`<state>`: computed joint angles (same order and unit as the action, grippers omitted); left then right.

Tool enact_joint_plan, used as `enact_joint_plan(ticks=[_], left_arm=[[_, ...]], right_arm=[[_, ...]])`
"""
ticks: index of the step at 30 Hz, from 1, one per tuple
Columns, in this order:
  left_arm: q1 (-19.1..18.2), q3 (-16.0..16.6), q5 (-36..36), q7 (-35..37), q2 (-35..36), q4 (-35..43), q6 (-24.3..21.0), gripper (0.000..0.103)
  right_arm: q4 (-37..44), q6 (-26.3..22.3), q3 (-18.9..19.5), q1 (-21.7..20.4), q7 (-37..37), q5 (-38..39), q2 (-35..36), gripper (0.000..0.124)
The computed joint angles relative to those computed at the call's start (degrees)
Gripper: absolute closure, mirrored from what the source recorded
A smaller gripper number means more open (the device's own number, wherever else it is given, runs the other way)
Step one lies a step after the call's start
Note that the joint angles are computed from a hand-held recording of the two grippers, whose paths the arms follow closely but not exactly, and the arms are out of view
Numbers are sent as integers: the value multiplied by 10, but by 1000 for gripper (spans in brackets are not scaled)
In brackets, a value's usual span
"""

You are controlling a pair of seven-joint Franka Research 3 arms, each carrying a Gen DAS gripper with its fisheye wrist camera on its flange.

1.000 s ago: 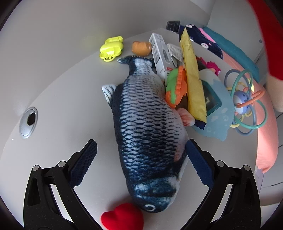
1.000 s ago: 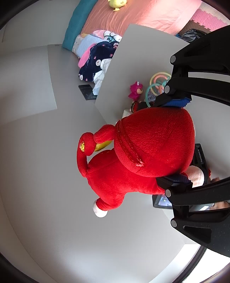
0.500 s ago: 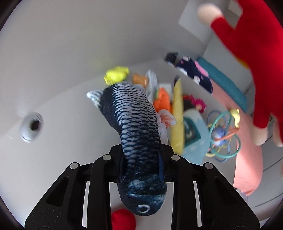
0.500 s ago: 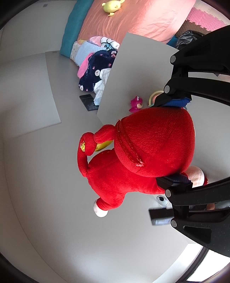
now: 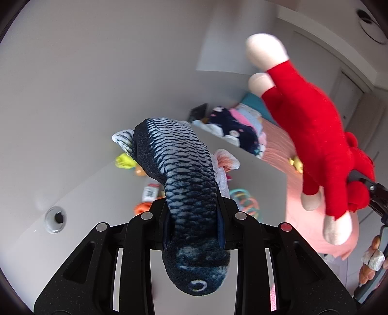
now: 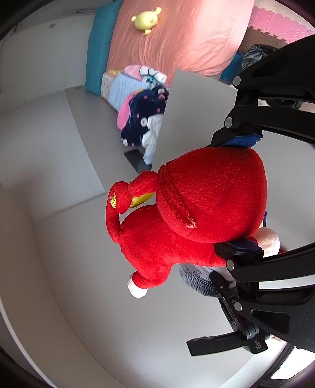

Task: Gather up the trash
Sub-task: 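Grasp the blue plush fish with the left gripper while the right carries the monkey to the bin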

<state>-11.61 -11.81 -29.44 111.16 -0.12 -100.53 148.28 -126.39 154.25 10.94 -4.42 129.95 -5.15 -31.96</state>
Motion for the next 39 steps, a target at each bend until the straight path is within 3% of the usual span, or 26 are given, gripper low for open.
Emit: enact_joint_plan(ticks=[10,20,22,23,24,25,28,33,39], left_arm=[[-73,-61,26,21,39,54,-24,75],[-157,-108,159,-42,155,146,-99,74],[-179,-111,199,-62,187,176,-125,67],[-194,-111,223,-73,210,200,-142,54],[-206,-108,245,-86,227,216,-152,24],[-226,-102,278,-104,244,230,-154,8],[-264,-84,360,-142,267,250,-151,6],[-239,-95,360,-138,245,212,-126,6],[-190,-98,326,-132,202,165,-99,6]], right_arm=[[-149,-52,-24,-77,21,3,-172,64],[-288,-118,-69,-169,25,10,-293,63],[-308,-119,-87,-180,16,18,-298,57],[-319,-119,-93,-186,13,22,-301,54],[-325,-126,-97,-198,11,23,-295,49],[-326,-130,-100,-209,10,23,-285,48],[-346,-112,-120,-227,6,37,-280,48],[-354,-97,-100,-235,-15,40,-287,48],[-323,-67,-77,-193,-30,58,-245,48]])
